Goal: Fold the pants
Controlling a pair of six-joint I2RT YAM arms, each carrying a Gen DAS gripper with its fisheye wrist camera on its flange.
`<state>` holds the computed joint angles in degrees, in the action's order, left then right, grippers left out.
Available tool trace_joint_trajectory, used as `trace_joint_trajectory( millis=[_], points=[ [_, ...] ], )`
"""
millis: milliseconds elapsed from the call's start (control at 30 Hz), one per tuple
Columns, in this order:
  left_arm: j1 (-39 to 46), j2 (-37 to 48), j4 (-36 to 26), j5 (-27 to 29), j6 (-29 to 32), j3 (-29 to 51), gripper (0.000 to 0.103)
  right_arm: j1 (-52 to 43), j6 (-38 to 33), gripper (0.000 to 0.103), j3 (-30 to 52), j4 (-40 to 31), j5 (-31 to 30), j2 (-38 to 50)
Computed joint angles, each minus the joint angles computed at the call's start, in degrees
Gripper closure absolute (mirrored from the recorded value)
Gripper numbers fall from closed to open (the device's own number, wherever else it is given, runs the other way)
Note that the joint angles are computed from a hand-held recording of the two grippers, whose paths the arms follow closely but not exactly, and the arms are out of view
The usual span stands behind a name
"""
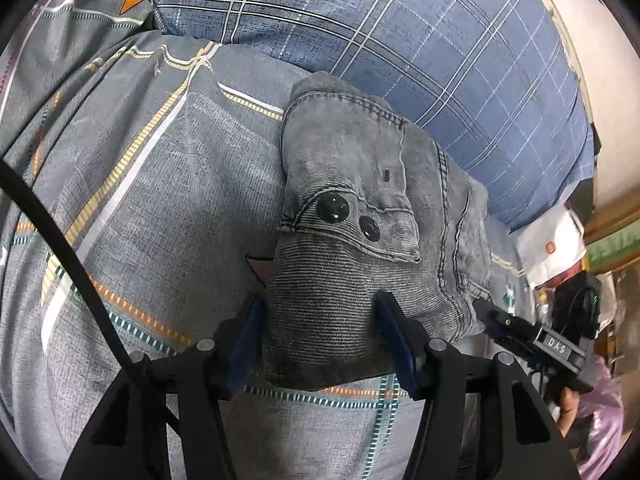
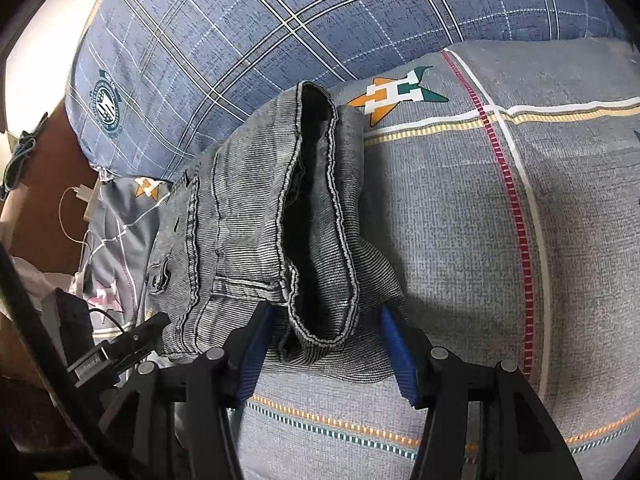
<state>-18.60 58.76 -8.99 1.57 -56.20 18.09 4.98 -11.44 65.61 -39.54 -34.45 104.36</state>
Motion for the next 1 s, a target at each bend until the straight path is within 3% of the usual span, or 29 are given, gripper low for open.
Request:
trace_joint_trajectory(
  millis=[100, 167, 233, 333, 400, 467, 533, 633, 733, 867, 1000],
  points=[
    [0.50, 1.34, 2.40, 0.09, 0.59, -0.68, 0.044, -0.19, -0.35, 0.045, 0.22, -0.09, -0.35, 0.67],
    [2.40, 1.50, 5.00, 2.91, -0.08, -2.11, 0.049, -0.10, -0.89, 0.048, 0.50, -0.40, -0.28, 0.78],
    [1.83, -3.06, 3.47, 2.45, -0.73, -2.89, 0.065, 0.70, -0.79, 0.078, 0.46, -0.62, -0.52, 0.09],
    [-1.68, -12.06, -0.96, -1.66, 0.52, -2.39, 0.067, -0.08, -2.69, 0.084, -0.44, -1.68, -3.45, -4.20],
    [-1.96, -10.68, -2.14, -1.85, 2.22, -1.39, 0.067, -0.20, -3.03, 0.084, -0.89, -1.42, -3.21, -5.98],
    [0.27, -1.45, 0.81, 0.51, 2.57, -0.75, 0.067, 0.79, -2.35, 0.084, 0.28, -1.97, -0.66, -1.61],
    [1.01, 1.03, 2.50, 1.40, 1.60, -1.26, 0.067, 0.32, -1.86, 0.084, 1.35, -2.97, -1.20, 1.76],
    [-4.92, 0.40, -1.30, -7.00, 4.38, 1.57, 0.066, 0.27, -3.30, 0.084, 0.37, -2.00, -1.04, -1.76],
    [-6.02, 6.99, 0.12, -8.90, 3.09, 2.61, 0.058, 1.48, -2.59, 0.083, -0.09, -0.72, 1.25, 0.64],
    [-3.80, 2.15, -2.27, -6.08, 3.08, 1.78, 0.052, 1.37, -2.93, 0.077, -0.61, -0.51, 1.25, -1.05],
    [-1.16, -4.70, -5.62, -5.23, 2.98, -0.64, 0.047, -0.73, -2.87, 0.056, -1.21, -0.79, -0.26, -2.73]
  ],
)
